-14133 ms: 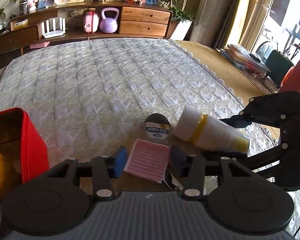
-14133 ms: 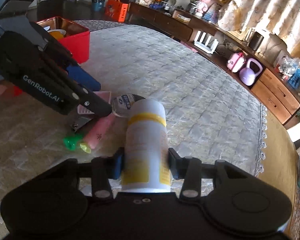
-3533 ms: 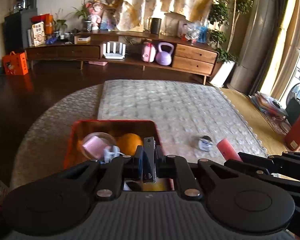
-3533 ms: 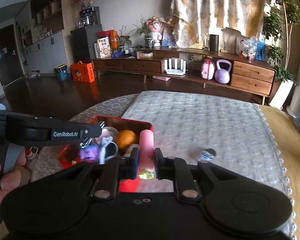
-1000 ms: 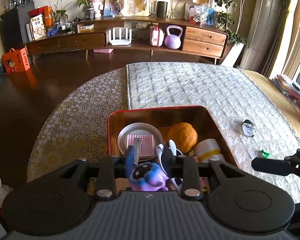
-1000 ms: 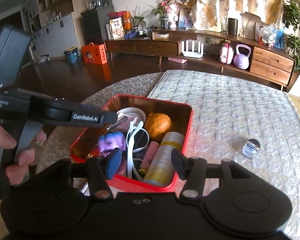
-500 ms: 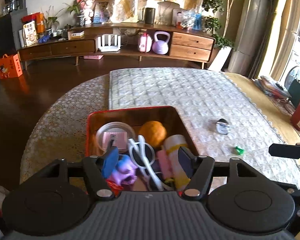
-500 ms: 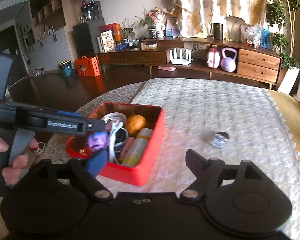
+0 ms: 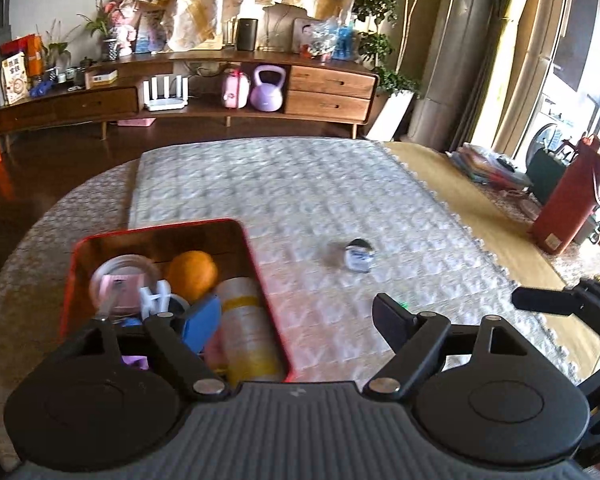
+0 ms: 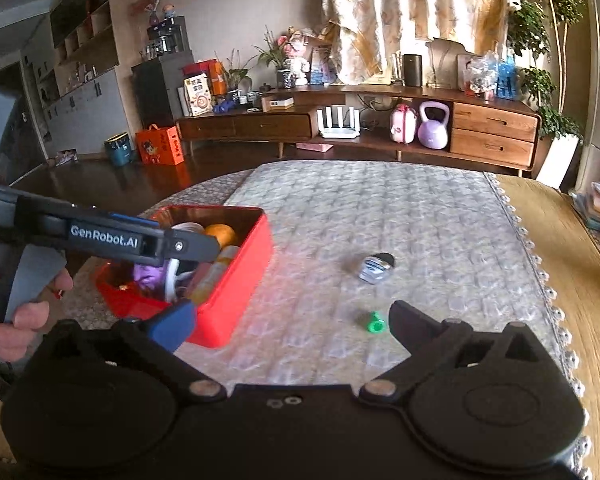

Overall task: Organize rigid objects
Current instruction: 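Move the left tool to the eye-drop bottle while the right tool approaches the green pushpin, then close the left tool on the eye-drop bottle while the right tool grasps the green pushpin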

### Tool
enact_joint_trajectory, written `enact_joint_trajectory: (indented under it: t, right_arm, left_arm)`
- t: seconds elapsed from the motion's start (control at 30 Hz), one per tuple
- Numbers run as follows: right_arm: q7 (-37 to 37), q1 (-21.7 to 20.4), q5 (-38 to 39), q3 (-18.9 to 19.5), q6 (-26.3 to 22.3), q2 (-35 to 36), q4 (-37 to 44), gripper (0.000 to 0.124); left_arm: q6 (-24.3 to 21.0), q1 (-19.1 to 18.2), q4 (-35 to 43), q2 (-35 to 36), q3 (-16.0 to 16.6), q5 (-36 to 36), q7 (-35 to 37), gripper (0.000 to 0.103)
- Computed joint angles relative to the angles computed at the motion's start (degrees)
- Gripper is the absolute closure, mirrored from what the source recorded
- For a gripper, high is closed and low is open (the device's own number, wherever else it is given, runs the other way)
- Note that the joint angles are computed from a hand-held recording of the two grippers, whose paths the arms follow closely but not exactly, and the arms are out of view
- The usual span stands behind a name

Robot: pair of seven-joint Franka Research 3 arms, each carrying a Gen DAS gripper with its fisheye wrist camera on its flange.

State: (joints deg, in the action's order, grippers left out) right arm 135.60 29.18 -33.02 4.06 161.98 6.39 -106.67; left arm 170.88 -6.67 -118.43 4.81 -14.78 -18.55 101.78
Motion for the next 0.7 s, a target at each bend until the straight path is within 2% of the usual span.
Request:
enact_joint_trajectory:
  t: [0.23,0.4,0.5,0.63,0.7]
  right_arm:
    - [-2.88,-1.09,0.2,-0.69,0.71,0.19,-1.53,0.021]
    - [-4.09,-1.68,0.83,-1.54,0.87,2.03,-0.82,0.021]
    - [-6.27,-2.12,3.97,-1.89,1.77,3.17,-0.68,0.022]
    - [-4.79,-1.18,3.11,-4.01,2.89,4.64,-0.13,0.024]
    - [-6.44,-1.46,4.89,-4.01,3.02,5.69,0.52,0.026]
  left_arm:
    - [-0.87,-3.18,6.22,5.82,1.02,12.6,-11.08,0.019]
    - [-3.93,-4.4,12.86,11.32,0.81,19.61,-15.9,0.019]
    - [-5.97,-4.73,17.2,14.87,0.37,22.22,-17.45,0.019]
    - [-8.38,-4.96,22.67,19.39,-0.39,24.06,-17.82,0.019]
    - [-9.57,-5.49,25.2,21.39,-0.23,25.16,-18.05,0.019]
